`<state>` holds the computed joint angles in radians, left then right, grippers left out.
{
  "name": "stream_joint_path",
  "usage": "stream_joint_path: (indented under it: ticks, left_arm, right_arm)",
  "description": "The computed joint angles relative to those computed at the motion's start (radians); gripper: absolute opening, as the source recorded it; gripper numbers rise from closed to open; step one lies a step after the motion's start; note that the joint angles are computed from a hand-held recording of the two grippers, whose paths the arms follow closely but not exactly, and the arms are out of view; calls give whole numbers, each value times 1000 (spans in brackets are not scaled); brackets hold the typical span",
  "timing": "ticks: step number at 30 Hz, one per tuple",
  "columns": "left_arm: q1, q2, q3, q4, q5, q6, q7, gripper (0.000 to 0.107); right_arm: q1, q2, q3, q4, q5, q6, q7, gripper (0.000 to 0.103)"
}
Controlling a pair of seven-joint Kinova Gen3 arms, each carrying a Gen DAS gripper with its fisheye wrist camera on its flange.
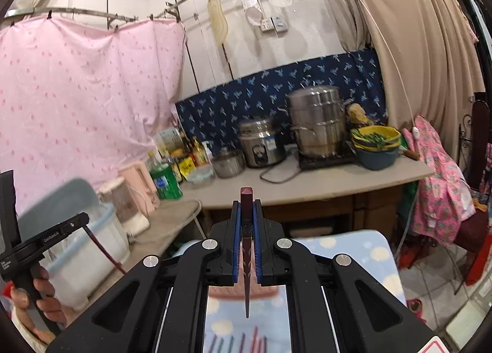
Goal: Organize utensils
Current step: 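Lift both held chopsticks and carry them over the pink basket, then lower the chopsticks into the pink basket and open both tools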
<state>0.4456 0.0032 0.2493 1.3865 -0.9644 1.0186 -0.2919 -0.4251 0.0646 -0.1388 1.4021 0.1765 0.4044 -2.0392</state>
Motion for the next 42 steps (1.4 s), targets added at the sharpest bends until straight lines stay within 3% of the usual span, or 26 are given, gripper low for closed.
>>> stream_joint_path:
  ticks: [5, 8, 12, 19, 29, 32, 34, 38, 40, 42]
  left_arm:
    - [29, 98, -39, -118, -122, -14, 41, 7]
    - [47, 152, -84, -173, -134, -30, 33, 7]
    - [56, 208, -139, -209, -95, -67, 12, 7]
    - [58, 255, -222, -175, 9, -137, -11, 7]
    - [50, 262, -263, -116, 119, -161, -39, 7]
    - [53, 239, -257, -94, 123, -157, -39, 19]
    - [66, 218, -253, -72, 101, -150, -13, 34]
    - [87, 170, -217, -29, 49, -113, 20, 41]
    - [99, 150, -191, -11, 18, -74, 42, 53]
    - [118, 129, -160, 8, -17, -21, 61, 54]
  right_arm:
    - [-37, 115, 19, -148, 15, -13, -18, 7]
    - [-41, 176, 25, -216, -26, -18, 12, 7]
    - [-42, 246, 30, -276, -72, -5, 57, 7]
    - [-60, 332, 49, -313, -108, 33, 101, 7]
    - [-88, 358, 86, -282, -102, 54, 91, 11]
    - [-99, 326, 98, -238, -79, 30, 77, 13]
    - [-99, 298, 97, -205, -70, 16, 71, 13]
    - [-95, 232, 87, -131, -58, -10, 62, 19]
    - [-103, 186, 86, -72, -38, -33, 53, 22]
    - [-100, 142, 73, -21, -28, -41, 52, 26]
